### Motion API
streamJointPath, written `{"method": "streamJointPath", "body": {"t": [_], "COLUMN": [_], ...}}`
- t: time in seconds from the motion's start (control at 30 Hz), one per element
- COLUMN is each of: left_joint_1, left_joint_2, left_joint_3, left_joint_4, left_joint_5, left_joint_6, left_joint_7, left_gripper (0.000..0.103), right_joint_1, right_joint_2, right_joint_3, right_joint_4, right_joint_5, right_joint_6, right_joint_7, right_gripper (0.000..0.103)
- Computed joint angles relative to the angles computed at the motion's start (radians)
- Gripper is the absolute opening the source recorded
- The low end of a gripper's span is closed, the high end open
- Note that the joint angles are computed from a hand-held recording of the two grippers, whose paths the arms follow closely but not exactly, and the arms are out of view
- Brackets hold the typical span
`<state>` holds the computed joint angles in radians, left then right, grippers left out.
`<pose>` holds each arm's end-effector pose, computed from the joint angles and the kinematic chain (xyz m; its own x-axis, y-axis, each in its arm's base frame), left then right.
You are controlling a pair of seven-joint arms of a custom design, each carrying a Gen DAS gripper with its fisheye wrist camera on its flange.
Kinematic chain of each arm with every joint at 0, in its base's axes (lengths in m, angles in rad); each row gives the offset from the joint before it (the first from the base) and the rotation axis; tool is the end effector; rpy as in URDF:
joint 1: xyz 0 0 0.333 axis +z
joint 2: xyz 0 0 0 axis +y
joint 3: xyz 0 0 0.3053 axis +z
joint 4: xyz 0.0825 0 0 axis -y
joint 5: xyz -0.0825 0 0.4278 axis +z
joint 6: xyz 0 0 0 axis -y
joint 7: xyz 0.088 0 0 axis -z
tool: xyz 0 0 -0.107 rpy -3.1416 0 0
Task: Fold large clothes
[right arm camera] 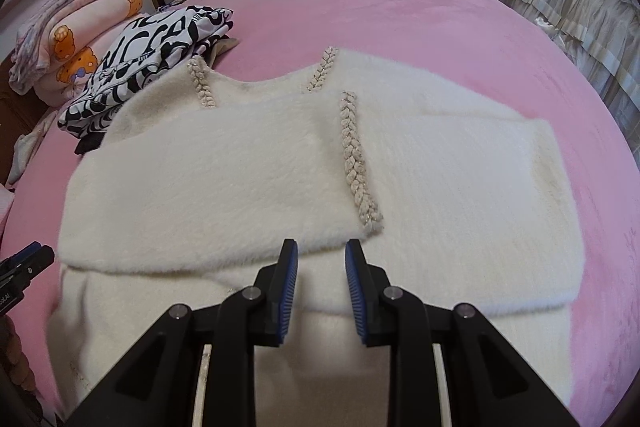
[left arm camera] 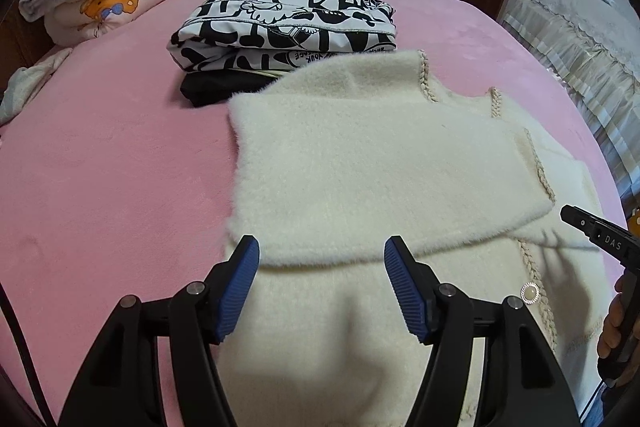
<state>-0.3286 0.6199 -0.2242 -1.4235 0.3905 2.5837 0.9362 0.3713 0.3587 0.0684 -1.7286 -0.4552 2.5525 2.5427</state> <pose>0.6900 -0.3896 0.3746 -0.1482 -0.9812 0.1234 -0.8418 0.0597 -0.5365 0.6537 0.3091 0.3937 -0.1872 -0.9757 -0.1140 -0.8289 0.2192 -0.5146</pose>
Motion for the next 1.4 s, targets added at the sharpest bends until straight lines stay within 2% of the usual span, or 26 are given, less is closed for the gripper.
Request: {"method": "streamJointPath", "body": {"t": [0.43,0.57,0.83,1.03,1.27,1.33,1.4], "left_joint_1": [0.019,0.024,0.032,0.030,0.020,0.017,0.015], "left_joint_2": [-0.276,-0.368,-0.548,-0.665,-0.772,-0.796,-0.815], "left_joint_3": [-0.012,-0.018,-0.030,-0.033,-0.033,-0.035,-0.039], "left_joint_4": [-0.320,-0.419,-0.605,-0.723,-0.825,-0.852,-0.873], "left_joint_5": [0.036,0.050,0.056,0.043,0.039,0.048,0.063], "left_joint_6": [0.070,0.081,0.093,0.093,0.088,0.089,0.087], "left_joint_7": [-0.082,-0.109,-0.141,-0.161,-0.185,-0.196,-0.209], "left_gripper": [0.069,0.069,0.069,0.070,0.070,0.075,0.077], "right_joint_1": [0.031,0.038,0.045,0.052,0.059,0.060,0.061], "right_joint_2": [-0.204,-0.279,-0.414,-0.503,-0.609,-0.637,-0.668], "right_joint_3": [0.017,0.032,0.073,0.105,0.129,0.137,0.148], "right_joint_4": [-0.178,-0.239,-0.347,-0.418,-0.518,-0.545,-0.573], "right_joint_5": [-0.092,-0.133,-0.202,-0.243,-0.228,-0.227,-0.231], "right_joint_6": [0.013,0.011,-0.005,-0.028,-0.022,-0.024,-0.030], "right_joint_7": [0.116,0.175,0.257,0.301,0.328,0.339,0.355], "right_gripper": [0.025,0.035,0.036,0.036,0.036,0.037,0.044]}}
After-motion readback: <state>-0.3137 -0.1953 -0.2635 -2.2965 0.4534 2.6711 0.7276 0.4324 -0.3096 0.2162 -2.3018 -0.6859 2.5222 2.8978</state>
